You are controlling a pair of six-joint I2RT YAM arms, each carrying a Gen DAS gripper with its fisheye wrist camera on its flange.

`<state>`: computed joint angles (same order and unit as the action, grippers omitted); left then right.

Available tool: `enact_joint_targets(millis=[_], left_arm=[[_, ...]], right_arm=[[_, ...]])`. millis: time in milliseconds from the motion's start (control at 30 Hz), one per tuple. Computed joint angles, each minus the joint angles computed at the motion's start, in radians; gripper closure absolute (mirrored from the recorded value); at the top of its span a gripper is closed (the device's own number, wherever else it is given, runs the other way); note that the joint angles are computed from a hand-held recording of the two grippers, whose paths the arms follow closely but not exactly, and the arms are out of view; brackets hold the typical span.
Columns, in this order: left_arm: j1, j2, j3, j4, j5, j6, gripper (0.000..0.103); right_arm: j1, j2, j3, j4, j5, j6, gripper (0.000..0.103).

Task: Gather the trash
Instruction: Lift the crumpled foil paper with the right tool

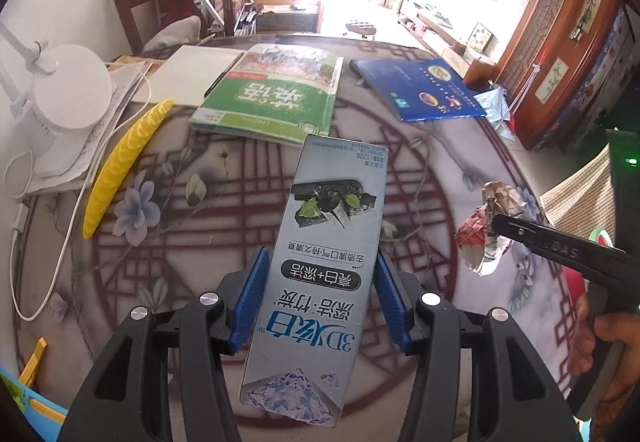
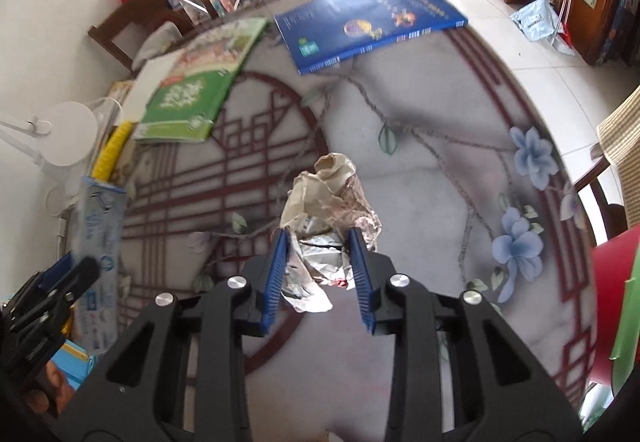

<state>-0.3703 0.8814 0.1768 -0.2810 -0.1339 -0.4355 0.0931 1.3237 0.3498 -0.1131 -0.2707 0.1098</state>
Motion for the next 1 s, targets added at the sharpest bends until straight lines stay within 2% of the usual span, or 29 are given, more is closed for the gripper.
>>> enact_joint_targets(millis=[367, 533, 667, 1000], left_arm=[[-0.157, -0.132, 0.059, -0.149, -0.114, -0.08, 0.053], [-0.252, -0.181, 0.089, -0.223, -0.179, -0.138, 0.053], [-0.336, -0.201, 0.11, -0.269, -0.231, -0.195, 0.053], [-0.533, -0.166, 0.149, -0.336, -0.334, -0.341, 0.053]], right_arm=[[-0.016, -0.5, -0.021, -0.34, -0.028, -0.008, 0.071], [-0.074, -0.671, 0.003, -0.491, -0.051, -0.046, 0.071], [-0.163, -0.761, 0.018, -0.59, -0.097, -0.11, 0.071], [-0.4, -0.86, 0.038, -0.765, -0.235, -0.282, 0.071]])
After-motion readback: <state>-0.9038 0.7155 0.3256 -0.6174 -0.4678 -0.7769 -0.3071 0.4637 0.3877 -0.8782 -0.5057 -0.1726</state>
